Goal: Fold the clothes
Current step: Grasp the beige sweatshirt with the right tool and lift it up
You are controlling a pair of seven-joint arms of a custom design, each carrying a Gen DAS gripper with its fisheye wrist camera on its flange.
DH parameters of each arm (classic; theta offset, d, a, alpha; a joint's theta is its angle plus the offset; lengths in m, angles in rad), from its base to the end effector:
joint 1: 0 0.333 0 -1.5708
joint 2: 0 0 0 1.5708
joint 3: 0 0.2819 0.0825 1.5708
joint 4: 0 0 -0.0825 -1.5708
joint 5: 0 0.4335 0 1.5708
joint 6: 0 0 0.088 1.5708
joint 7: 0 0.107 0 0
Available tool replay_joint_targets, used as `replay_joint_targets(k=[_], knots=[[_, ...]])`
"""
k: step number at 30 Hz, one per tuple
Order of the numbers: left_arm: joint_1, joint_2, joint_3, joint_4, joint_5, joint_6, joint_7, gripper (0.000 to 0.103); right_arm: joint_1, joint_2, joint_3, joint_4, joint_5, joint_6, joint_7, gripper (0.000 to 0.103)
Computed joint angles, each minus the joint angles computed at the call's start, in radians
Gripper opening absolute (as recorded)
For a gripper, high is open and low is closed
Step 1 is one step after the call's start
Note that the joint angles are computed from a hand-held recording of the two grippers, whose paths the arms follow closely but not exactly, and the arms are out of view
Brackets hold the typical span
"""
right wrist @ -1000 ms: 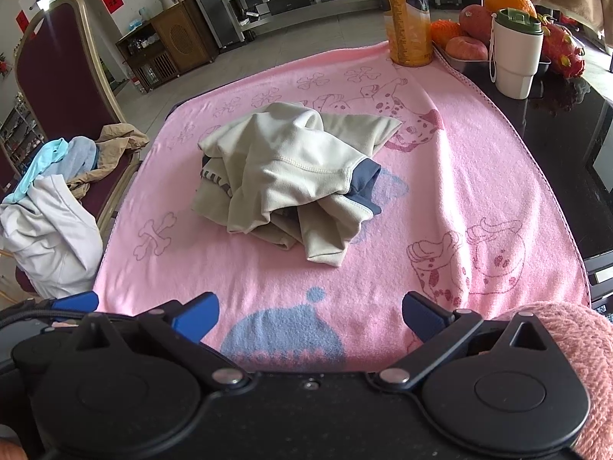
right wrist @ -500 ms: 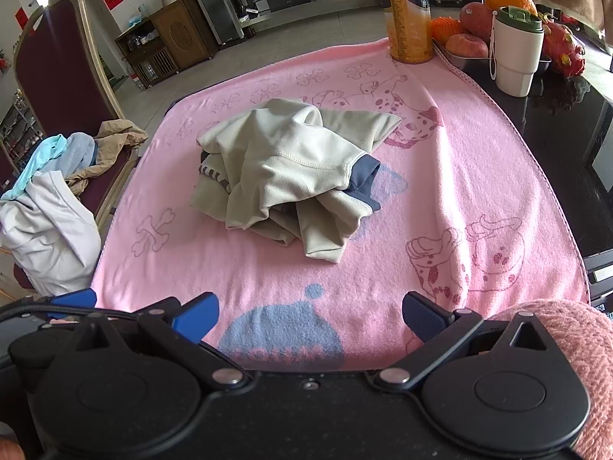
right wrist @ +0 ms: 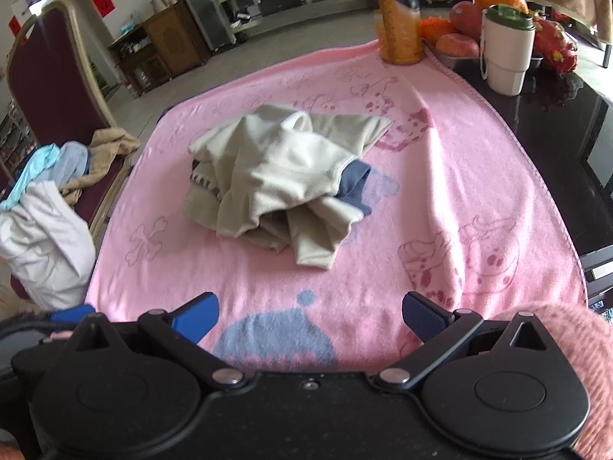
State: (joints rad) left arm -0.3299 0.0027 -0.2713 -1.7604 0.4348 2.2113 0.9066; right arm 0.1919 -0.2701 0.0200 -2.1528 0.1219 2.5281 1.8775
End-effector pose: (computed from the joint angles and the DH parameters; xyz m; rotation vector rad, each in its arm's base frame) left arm 0.5447 -0.3564 0.5576 -1.7477 1.9702 -0.5085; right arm 0.5641 0.1208 0.5395 -1.6232 1.9256 -0.3160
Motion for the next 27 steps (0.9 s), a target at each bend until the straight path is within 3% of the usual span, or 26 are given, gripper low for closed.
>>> replay_joint_targets(k=[8, 12, 14, 15, 17, 20, 24, 27], knots=[[0.04, 0.009, 0.03, 0.018, -0.024, 0.036, -0.016, 0.097, -0.012, 0.102, -0.002, 0.14, -0.028, 0.037, -0.009, 0.103], [0.061, 0.033, 0.043, 0.026, -0.058, 0.099, -0.01, 0.09, 0.014, 0.214, -0.014, 0.267, 0.094, 0.046, -0.202, 0.101], [0.066, 0.05, 0.047, 0.031, -0.076, 0.103, -0.016, 0.089, 0.015, 0.287, -0.007, 0.353, 0.125, 0.008, -0.295, 0.093], [0.067, 0.057, 0.048, 0.03, -0.086, 0.101, -0.012, 0.089, 0.015, 0.327, -0.001, 0.402, 0.105, -0.019, -0.316, 0.09], [0.069, 0.059, 0.052, 0.015, -0.083, 0.111, -0.014, 0.089, 0.017, 0.4, 0.01, 0.492, 0.051, -0.082, -0.329, 0.073], [0.071, 0.05, 0.057, -0.014, -0.047, 0.132, -0.041, 0.089, 0.028, 0.5, 0.023, 0.605, -0.013, -0.158, -0.373, 0.071], [0.084, 0.025, 0.062, -0.055, -0.024, 0.19, -0.078, 0.09, 0.073, 0.615, 0.008, 0.719, -0.167, -0.192, -0.354, 0.071], [0.098, 0.025, 0.063, -0.058, -0.094, 0.201, -0.053, 0.09, 0.117, 0.701, -0.015, 0.816, -0.291, -0.24, -0.344, 0.071]])
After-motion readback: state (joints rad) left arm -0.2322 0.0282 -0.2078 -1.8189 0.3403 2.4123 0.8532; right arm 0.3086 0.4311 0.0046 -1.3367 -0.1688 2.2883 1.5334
